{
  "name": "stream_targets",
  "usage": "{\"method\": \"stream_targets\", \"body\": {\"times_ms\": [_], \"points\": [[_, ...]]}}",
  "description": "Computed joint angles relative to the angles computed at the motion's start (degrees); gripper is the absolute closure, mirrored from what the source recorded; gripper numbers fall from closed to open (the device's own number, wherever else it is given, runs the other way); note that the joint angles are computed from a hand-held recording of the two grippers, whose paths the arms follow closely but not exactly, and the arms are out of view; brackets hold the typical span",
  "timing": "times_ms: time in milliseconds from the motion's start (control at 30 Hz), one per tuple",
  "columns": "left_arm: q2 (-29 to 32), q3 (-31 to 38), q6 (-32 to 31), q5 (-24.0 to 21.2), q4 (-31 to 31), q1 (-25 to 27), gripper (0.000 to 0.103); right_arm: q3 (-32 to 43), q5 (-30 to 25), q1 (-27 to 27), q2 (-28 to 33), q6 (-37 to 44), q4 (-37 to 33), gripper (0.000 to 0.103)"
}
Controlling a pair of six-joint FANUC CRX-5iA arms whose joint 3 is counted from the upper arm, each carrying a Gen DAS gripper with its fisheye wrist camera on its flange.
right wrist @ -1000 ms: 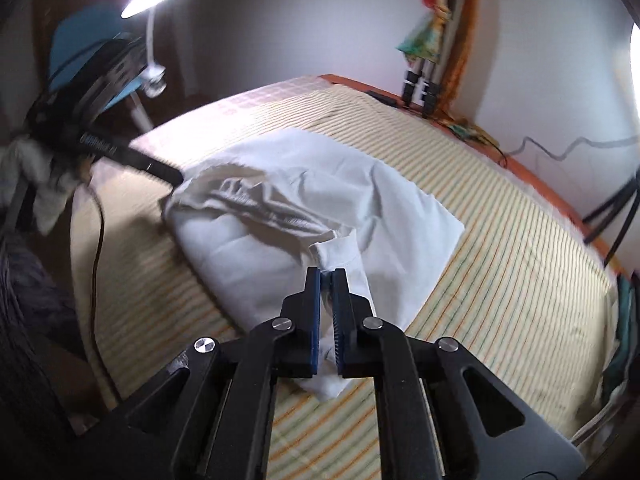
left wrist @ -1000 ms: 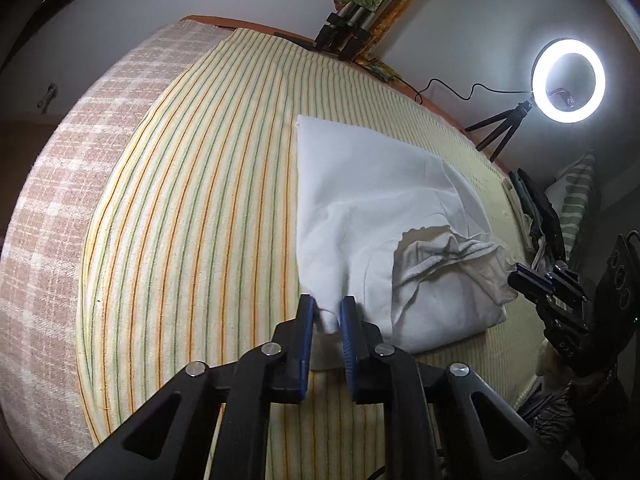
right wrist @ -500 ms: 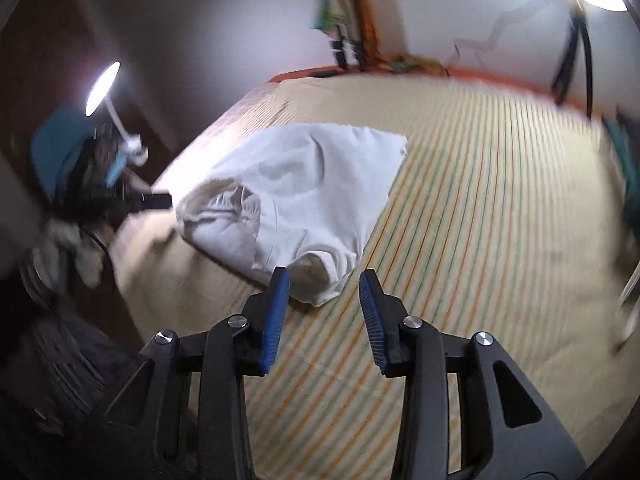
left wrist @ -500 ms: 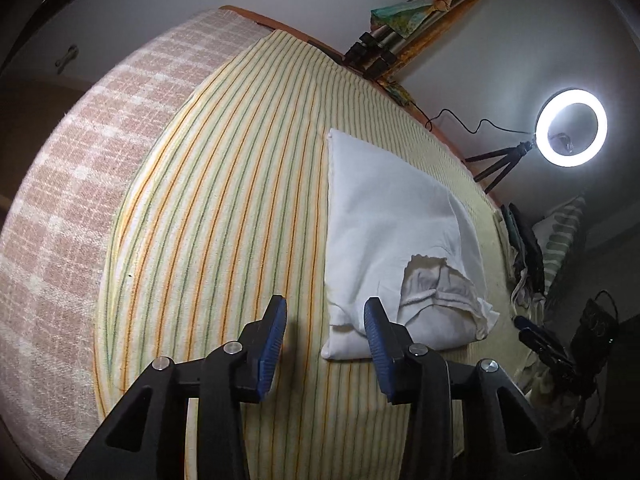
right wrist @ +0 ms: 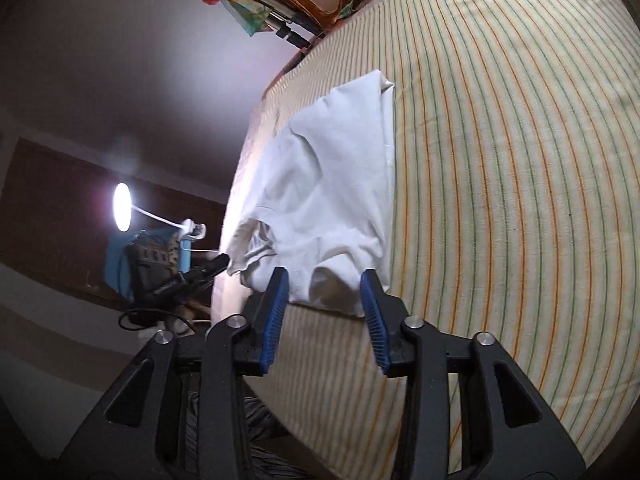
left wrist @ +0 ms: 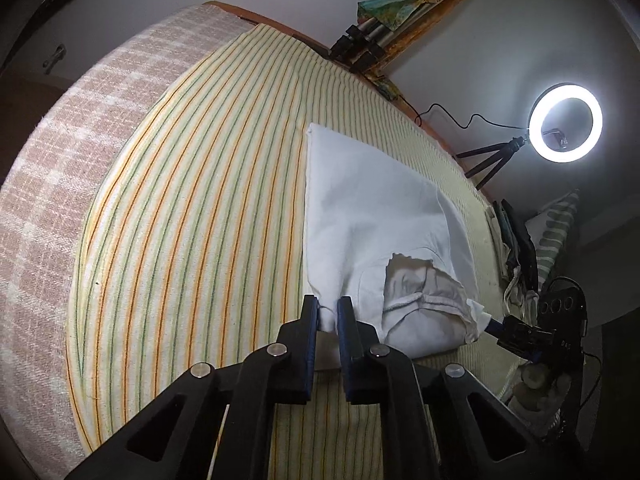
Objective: Fold small clothes
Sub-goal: 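Open both grippers and press the folded bundle flat, then slide both grippers under the folded shirt's edge and close them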
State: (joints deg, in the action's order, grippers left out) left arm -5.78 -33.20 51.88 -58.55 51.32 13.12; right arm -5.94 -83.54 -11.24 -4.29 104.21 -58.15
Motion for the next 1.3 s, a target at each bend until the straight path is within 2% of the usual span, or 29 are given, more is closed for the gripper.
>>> {"method": "stream_targets", "body": {"times_ms": [33, 200, 233, 267, 333, 433, 567, 633, 767, 900, 1100, 1133, 1200, 1267, 1300], "points": [[-0.1, 0.1, 0.0, 0.2, -0.2, -0.1, 0.098, 0.0, 0.1, 0.0, 0.0, -0.5, 0.2, 0.052], [0.2, 0.4, 0.3, 0.9, -0.7, -1.0, 0.100, 0.5, 2.5, 2.7, 1.0, -2.3, 3.2, 0.052], [0.0, 0.4, 0.2, 1.1, -0.6, -1.2, 0.100, 0.4, 3.4, 3.4, 0.9, -2.4, 4.0, 0.061], [-0.2, 0.3, 0.1, 1.3, -0.5, -1.3, 0.100, 0.6, 4.1, 4.2, 1.3, -2.5, 4.5, 0.075], [-0.6, 0.2, -0.1, 1.6, -0.4, -1.4, 0.101, 1.0, 4.5, 5.0, 1.6, -2.8, 5.2, 0.091], [-1.2, 0.1, -0.5, 1.6, -0.4, -1.1, 0.102, 1.6, 4.9, 5.1, 0.9, -2.2, 5.9, 0.094], [-3.5, -0.6, -2.4, 0.3, 0.1, 0.3, 0.102, 3.0, 3.1, 2.4, -0.5, -0.3, 3.9, 0.094], [-3.8, -0.5, -2.3, 0.5, -2.1, 0.3, 0.102, 2.6, 3.3, 2.4, -0.8, 0.2, 4.8, 0.095], [-2.5, 0.1, 0.4, 0.4, -6.4, -0.4, 0.102, 1.5, 3.6, 5.1, 0.5, -1.3, 8.2, 0.095], [-3.8, 0.1, -0.6, 1.5, -8.0, -0.8, 0.101, 0.8, 4.1, 5.1, 0.2, -0.6, 8.7, 0.095], [-4.2, 1.4, -0.1, 1.2, -13.7, -1.7, 0.100, 0.6, 5.0, 8.8, -1.5, 2.0, 15.7, 0.093], [-4.8, 1.6, -0.1, 1.0, -14.4, -1.5, 0.096, 1.0, 4.7, 8.9, -1.6, 3.0, 16.1, 0.093], [-6.3, 1.2, -0.8, 0.7, -13.9, -0.6, 0.089, 1.9, 4.9, 7.9, -2.0, 5.3, 16.0, 0.089], [-7.8, 0.9, -1.6, 1.6, -12.5, -0.5, 0.086, 3.3, 5.0, 5.4, -1.1, 6.3, 13.2, 0.078], [-8.2, 1.1, -1.9, 2.5, -11.8, -0.9, 0.084, 4.3, 5.3, 4.3, -0.3, 6.4, 11.8, 0.076]]}}
